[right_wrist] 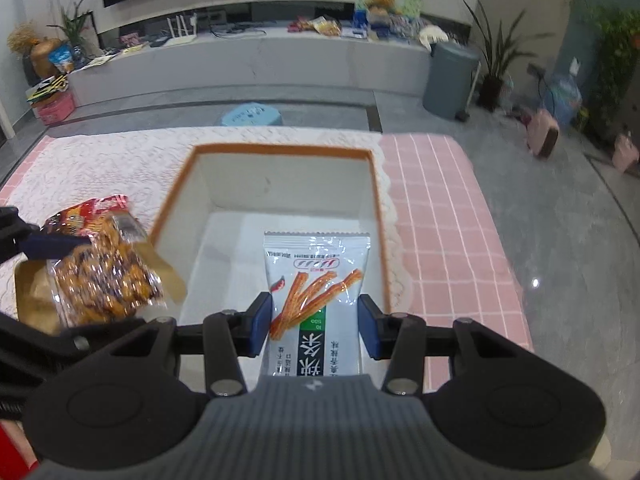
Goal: Organize snacks
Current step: 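Carry both held packets over the orange box with both grippers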
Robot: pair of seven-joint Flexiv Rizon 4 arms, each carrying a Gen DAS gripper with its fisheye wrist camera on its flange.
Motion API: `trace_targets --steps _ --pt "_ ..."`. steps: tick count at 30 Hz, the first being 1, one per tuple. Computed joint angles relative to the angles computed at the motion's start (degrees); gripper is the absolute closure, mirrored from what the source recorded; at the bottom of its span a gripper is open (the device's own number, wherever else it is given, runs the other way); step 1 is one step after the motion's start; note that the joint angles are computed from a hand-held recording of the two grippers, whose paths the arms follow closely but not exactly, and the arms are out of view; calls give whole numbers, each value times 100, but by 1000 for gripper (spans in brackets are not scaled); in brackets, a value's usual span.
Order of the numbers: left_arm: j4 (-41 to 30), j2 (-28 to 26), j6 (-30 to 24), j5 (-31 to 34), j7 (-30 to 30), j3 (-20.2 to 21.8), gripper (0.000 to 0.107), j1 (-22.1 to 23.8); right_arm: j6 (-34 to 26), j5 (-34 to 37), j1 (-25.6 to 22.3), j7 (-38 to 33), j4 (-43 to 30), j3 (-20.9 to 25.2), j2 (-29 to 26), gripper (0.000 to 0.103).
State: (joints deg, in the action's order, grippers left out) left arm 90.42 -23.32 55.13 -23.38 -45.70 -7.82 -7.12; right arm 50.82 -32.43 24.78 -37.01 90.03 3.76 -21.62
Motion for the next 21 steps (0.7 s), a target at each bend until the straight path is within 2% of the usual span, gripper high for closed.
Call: trace_targets --steps 9,16,21 --pt "-759 -609 -521 880 106 134 15 -269 -107 1211 -372 -874 -543 251 -527 58" --pt "-953 -830 -571 1397 438 208 14 -438 -627 1571 -322 -1570 -1106 275 -952 58" --pt "-1145 -979 -881 1519 524 244 14 -474 -873 1698 -247 -1931 -1414 270 -1165 58"
